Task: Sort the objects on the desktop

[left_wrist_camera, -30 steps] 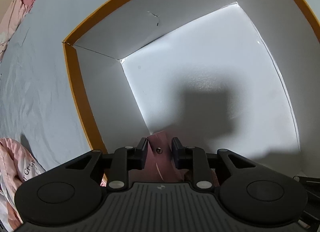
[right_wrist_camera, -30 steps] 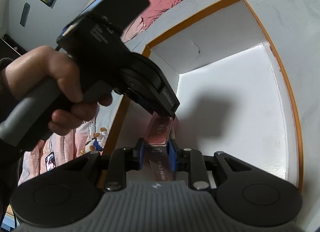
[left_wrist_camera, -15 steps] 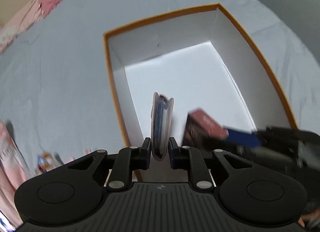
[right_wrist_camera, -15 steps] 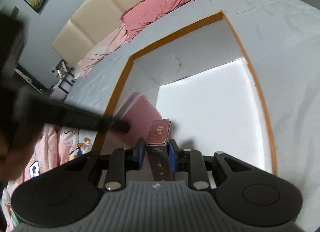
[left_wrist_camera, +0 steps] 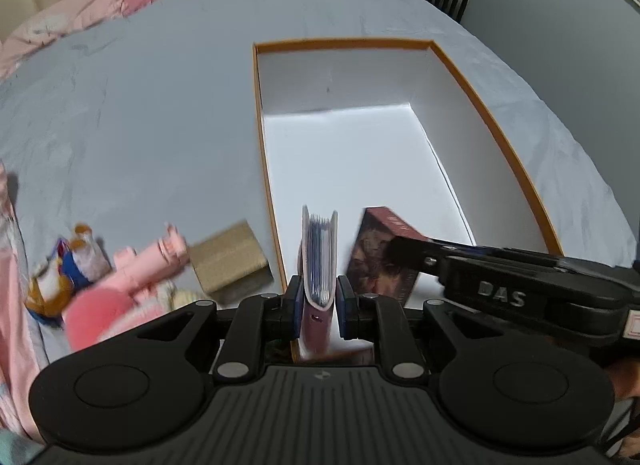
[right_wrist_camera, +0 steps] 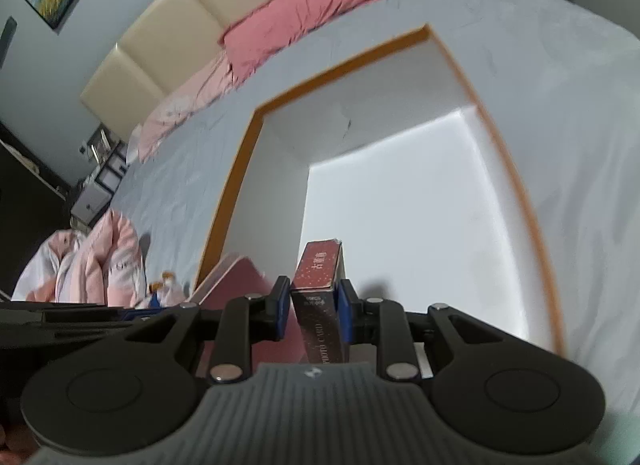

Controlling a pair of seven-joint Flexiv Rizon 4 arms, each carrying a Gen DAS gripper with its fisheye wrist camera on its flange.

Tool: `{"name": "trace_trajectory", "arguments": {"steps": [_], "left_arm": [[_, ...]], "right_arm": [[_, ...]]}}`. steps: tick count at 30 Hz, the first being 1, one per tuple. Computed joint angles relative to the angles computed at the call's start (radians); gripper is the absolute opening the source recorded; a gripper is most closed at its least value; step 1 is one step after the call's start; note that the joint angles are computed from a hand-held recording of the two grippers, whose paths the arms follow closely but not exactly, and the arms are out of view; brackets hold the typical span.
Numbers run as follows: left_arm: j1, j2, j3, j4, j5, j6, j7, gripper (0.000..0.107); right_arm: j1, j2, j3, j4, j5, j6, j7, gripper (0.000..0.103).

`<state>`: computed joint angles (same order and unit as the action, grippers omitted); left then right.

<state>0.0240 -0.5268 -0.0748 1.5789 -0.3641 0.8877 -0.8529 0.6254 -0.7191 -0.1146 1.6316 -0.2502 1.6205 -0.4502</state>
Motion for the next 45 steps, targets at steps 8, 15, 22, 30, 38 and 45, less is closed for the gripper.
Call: {"name": "trace_trajectory", "arguments": {"steps": [8, 15, 22, 30, 38, 45], "left_arm": [[0.037, 0.027, -0.023, 0.068, -0.091, 0.016, 0.039, 0.018], [0.066, -0.003, -0.04, 0.032, -0.154, -0.055, 0.075, 0.019], [0.091, -0.023, -0.048, 0.005, -0.203, -0.133, 0.13, 0.02], [0.117, -0.008, -0.055, 0.016, -0.266, -0.177, 0.223, 0.023], [0.141, 0.014, -0.043, 0.035, -0.354, -0.178, 0.271, 0.026], [0.151, 0.011, -0.013, 0.012, -0.324, -0.211, 0.23, 0.026]], "right_arm": [[0.038, 0.031, -0.014, 0.016, -0.032, -0.051, 0.018, 0.027], [-0.118, 0.017, 0.206, -0.082, -0.048, -0.23, -0.117, 0.028], [-0.284, -0.04, 0.456, -0.194, 0.122, -0.325, -0.353, 0.031], [-0.302, -0.046, 0.49, -0.24, 0.27, -0.352, -0.454, 0.034], [-0.292, -0.042, 0.467, -0.279, 0.363, -0.41, -0.464, 0.043], [-0.285, -0.049, 0.466, -0.295, 0.417, -0.42, -0.467, 0.043]]}}
